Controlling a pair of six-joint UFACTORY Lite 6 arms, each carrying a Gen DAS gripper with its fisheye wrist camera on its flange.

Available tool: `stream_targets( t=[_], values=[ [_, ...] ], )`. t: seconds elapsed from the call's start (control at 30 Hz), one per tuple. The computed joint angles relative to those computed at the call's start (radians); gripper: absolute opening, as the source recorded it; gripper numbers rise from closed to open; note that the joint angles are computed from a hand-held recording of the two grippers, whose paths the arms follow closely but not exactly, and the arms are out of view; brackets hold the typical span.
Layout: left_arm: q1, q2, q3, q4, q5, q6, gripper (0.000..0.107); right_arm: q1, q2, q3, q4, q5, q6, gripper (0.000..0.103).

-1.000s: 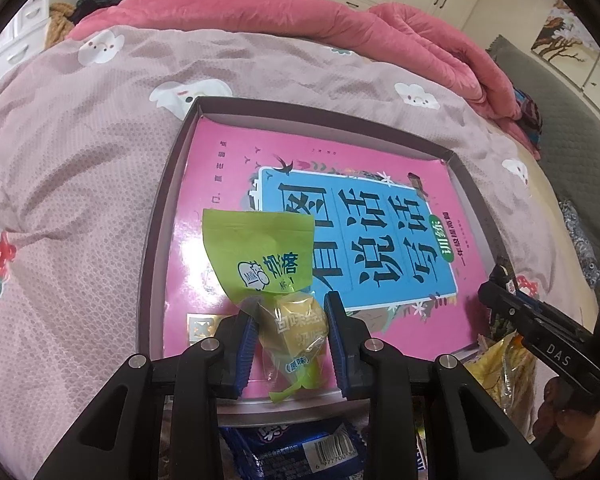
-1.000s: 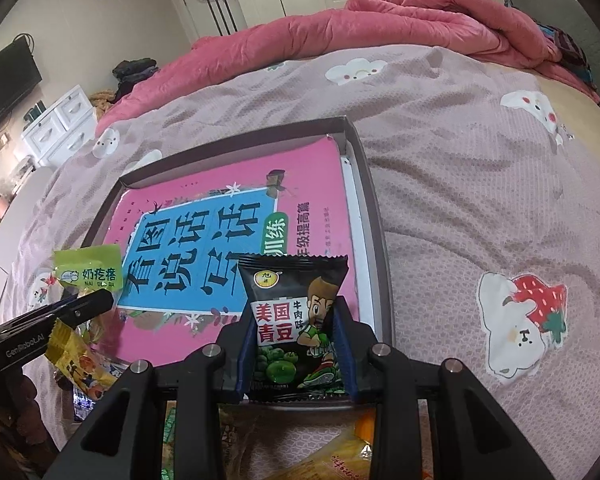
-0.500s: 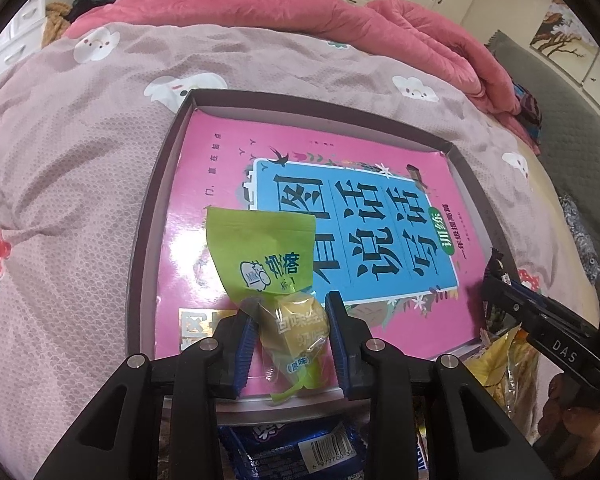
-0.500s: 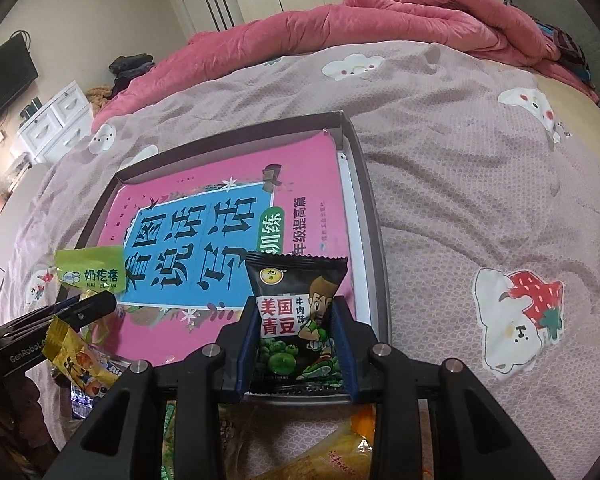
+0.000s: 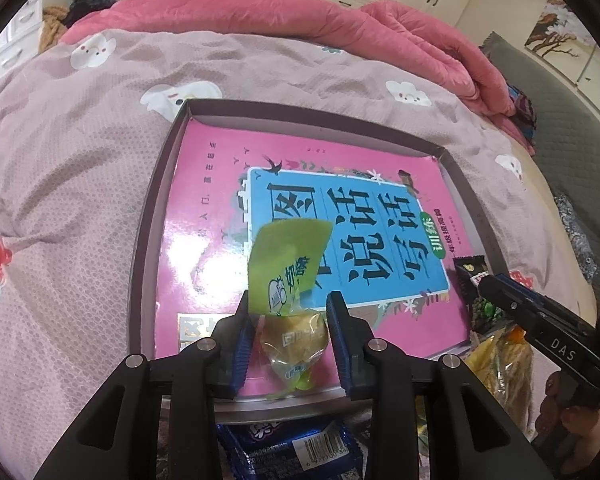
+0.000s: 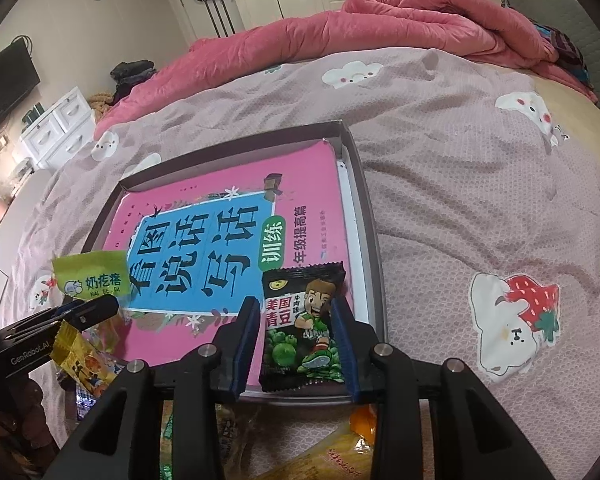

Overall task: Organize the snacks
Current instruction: 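Release the candy bag onto the book with the left tool while the right releases the pea bag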

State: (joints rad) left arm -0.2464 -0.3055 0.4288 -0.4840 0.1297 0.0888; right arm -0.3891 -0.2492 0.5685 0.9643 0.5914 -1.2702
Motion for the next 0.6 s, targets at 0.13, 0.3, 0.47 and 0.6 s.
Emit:
stream_targets(
  t=[0.13,0.3,0.47,0.6],
  values=[
    [0.009,-0.038,-0.009,0.045,0.016,-0.050,0.041,-0.020,-0.023,0.000,0.020,0.034,-0.025,0.041],
    [0.037,-0.106,-0.016,0.050,0.061,-0.052,0.045,-0.048,-0.055,-0.001,0.051,0.086,-0.061,0.046],
    [0.069,-0.192,-0.025,0.033,0.115,-0.026,0.059,-0.067,-0.084,-0.004,0.073,0.126,-0.090,0.049],
    [0.087,-0.252,-0.024,0.058,0.160,-0.048,0.059,-0.088,-0.117,-0.010,0.098,0.165,-0.124,0.050]
  ],
)
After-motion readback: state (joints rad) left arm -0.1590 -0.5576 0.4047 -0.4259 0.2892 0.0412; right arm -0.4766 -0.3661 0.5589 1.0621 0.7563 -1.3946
